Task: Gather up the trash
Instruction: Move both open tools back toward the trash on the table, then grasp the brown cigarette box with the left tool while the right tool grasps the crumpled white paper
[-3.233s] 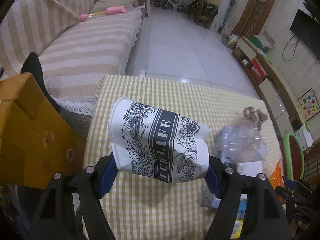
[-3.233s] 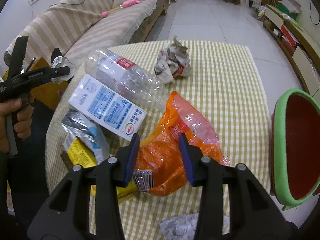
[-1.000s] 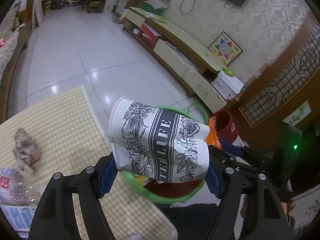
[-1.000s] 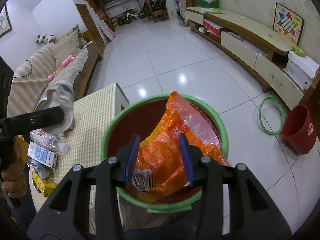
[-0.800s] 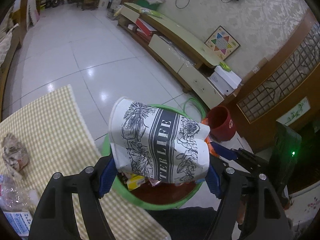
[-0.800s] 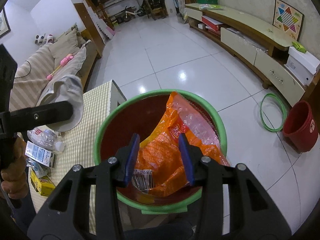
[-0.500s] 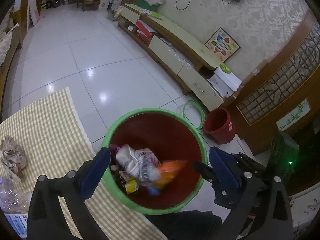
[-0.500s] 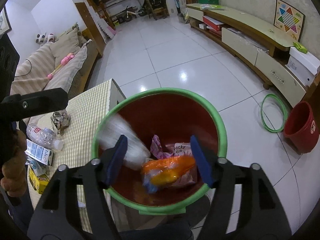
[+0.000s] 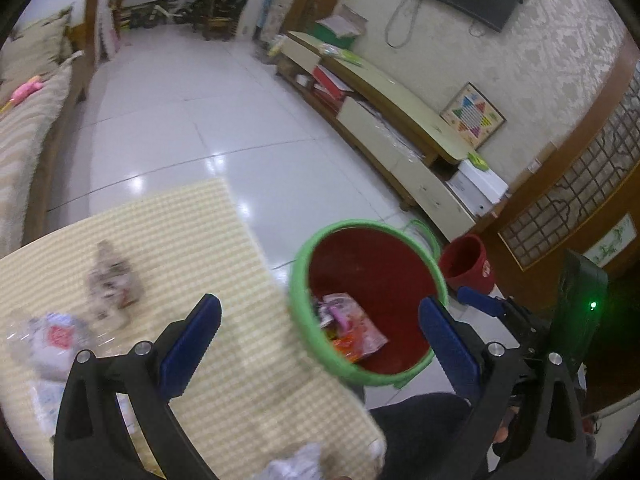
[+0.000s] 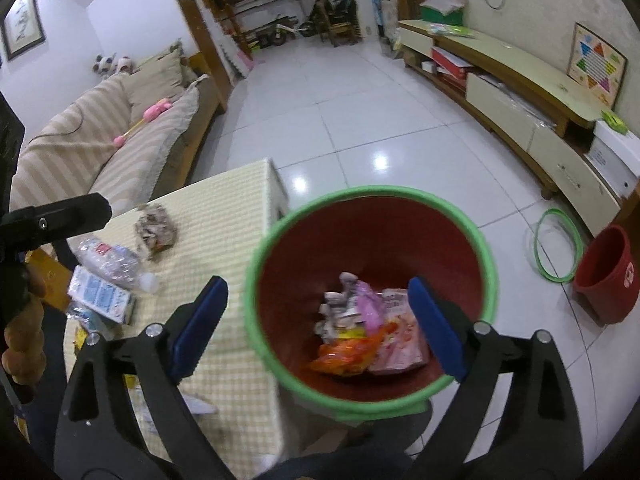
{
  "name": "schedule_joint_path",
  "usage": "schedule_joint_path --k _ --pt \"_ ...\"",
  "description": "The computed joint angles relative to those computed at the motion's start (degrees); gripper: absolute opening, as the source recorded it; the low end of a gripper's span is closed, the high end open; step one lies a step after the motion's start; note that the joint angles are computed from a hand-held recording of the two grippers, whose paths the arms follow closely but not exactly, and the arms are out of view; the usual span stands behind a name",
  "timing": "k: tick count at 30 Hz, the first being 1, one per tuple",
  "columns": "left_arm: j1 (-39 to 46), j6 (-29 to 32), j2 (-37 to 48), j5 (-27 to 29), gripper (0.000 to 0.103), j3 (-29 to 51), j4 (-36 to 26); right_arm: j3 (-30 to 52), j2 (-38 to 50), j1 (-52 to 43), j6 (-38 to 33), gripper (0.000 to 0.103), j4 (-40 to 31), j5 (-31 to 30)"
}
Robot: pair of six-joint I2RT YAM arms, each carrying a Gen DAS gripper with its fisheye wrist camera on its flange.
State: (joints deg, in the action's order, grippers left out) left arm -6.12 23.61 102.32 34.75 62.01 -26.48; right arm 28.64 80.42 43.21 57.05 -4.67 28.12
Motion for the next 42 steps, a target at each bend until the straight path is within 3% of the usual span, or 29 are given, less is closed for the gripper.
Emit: schedule_joint_path --k 10,21,32,42 --pt "20.7 14.2 0.5 2.1 0.095 1.5 -8.4 16.2 14.3 11.1 3.0 0.091 -5.0 0.8" --pt "38.0 24.4 9.1 1.1 0.095 2.9 -11.2 29.3 27.7 19.0 8.4 0.092 -9.2 -1.7" --pt "43.2 33.9 15.9 -7.6 0.095 -3.0 -0.8 33.3 33.7 22.0 11.2 0.094 -10.4 -4.3" --pt "39.5 30.5 19.0 -10.9 0.095 -3.0 3.7 34.0 37.0 21.2 13.0 0.098 -10.3 -6.5"
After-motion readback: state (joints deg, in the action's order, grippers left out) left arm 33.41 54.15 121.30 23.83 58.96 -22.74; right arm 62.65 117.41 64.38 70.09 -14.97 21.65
